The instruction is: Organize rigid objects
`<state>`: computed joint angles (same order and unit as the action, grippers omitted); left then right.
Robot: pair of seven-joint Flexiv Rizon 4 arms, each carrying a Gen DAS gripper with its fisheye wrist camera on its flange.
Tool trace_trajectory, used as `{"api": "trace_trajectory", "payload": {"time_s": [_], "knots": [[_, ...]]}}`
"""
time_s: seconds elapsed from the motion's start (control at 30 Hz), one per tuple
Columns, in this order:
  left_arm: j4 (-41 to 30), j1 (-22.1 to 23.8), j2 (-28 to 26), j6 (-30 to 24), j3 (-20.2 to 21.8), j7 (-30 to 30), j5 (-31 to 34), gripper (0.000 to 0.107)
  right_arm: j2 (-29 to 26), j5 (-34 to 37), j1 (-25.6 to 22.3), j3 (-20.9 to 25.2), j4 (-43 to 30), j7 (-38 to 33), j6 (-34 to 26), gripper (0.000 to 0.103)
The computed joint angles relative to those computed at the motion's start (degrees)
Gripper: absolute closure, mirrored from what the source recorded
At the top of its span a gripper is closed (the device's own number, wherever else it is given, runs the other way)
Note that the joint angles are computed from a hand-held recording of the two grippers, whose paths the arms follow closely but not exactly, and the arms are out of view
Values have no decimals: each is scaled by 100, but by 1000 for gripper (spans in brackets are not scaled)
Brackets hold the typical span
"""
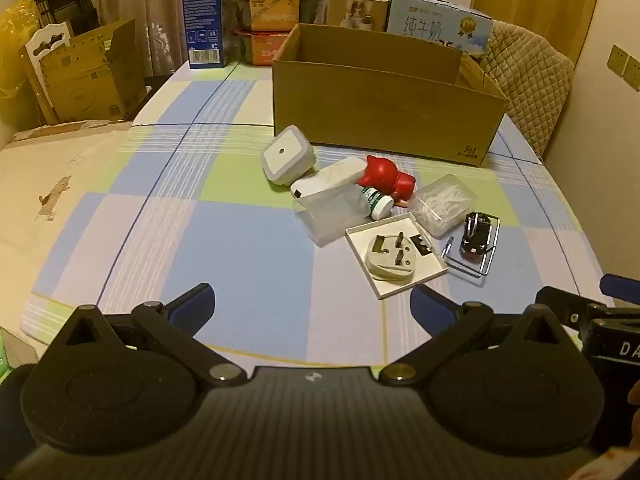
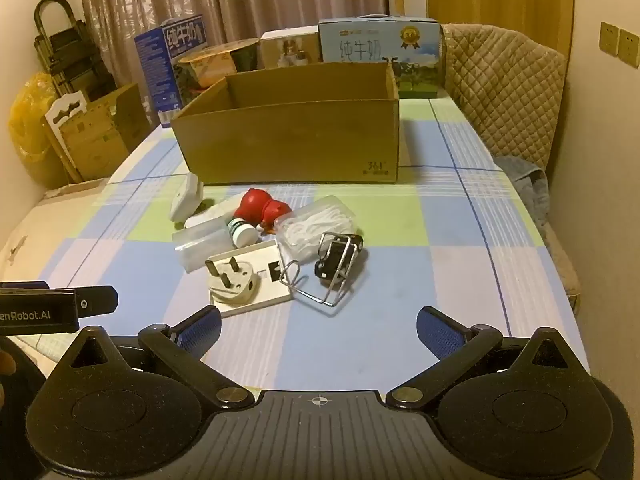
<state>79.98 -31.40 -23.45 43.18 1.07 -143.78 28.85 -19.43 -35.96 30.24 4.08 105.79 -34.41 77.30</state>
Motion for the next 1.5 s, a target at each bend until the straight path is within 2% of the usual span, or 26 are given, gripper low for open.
{"api": "trace_trajectory", "payload": {"time_s": [0.1,0.57,0.7,1.5], "knots": [[-154,26,-87,-110,-23,102,-67,5,1,25,-13,16,2,-30,-19,2],[-80,-43,-106,168,34,95,-11,5,-4,340,-138,126,-48,-321,-140,2],[-87,-47,-118,176,36,102,-30,5,37,198,-28,55,-11,-105,-200,2],[-110,-61,-154,209,46,145,-94,5,15,212,-66,89,-20,-37,-216,2]]}}
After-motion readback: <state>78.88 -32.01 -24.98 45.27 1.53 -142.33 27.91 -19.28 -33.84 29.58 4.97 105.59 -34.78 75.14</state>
